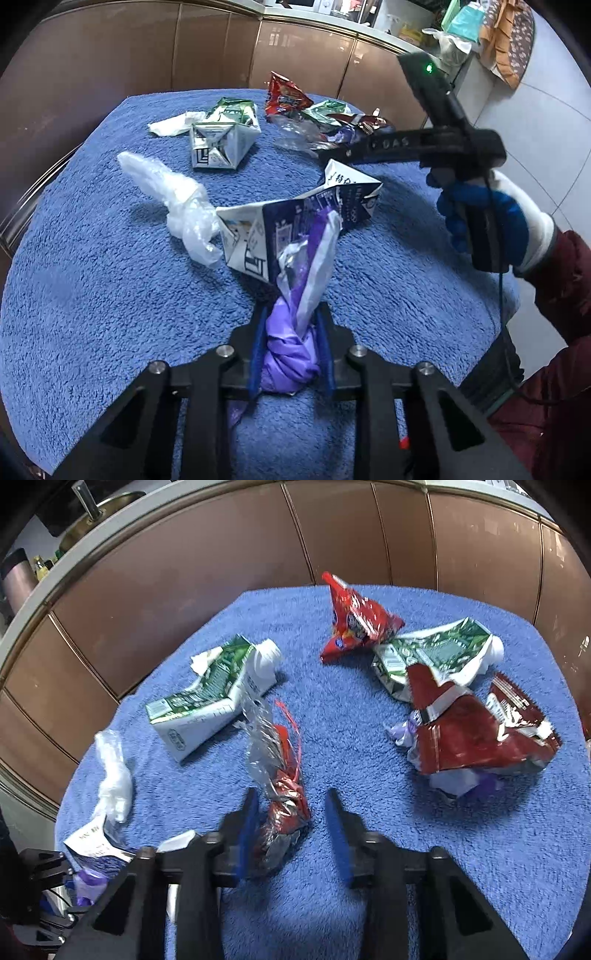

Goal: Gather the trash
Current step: 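Grasp the red-and-clear wrapper with the right tool while the left tool grasps a purple wrapper, then lift both held wrappers and carry them toward the white bin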

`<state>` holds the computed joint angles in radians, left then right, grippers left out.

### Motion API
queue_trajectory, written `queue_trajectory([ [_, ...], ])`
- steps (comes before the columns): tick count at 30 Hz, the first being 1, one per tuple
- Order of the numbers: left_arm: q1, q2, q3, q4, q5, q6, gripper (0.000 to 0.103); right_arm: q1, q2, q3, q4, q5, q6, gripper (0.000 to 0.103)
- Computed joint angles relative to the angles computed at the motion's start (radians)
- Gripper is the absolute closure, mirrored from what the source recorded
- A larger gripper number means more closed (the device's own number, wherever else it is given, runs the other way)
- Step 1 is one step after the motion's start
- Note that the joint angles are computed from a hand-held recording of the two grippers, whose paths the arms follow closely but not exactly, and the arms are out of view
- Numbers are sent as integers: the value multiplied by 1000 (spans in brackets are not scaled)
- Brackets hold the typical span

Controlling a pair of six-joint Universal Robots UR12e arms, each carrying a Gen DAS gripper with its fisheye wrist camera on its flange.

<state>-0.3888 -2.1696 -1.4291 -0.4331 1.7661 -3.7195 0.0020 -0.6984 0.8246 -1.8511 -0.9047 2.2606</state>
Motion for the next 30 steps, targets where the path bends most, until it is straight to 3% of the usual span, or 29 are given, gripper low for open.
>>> queue_trajectory([
  [7,1,0,-2,10,-1,-42,81,-12,-1,6,-27,18,32,82],
  [15,-6,3,12,-8,52,-63,81,-53,-36,60,-66,73,55,82],
  [21,-7,-16,43,-17,36,-93,81,-91,-68,109,-96,112,71,82],
  [30,-24,-42,108,-49,15,-66,81,-140,-84,137,-126,177,115,82],
])
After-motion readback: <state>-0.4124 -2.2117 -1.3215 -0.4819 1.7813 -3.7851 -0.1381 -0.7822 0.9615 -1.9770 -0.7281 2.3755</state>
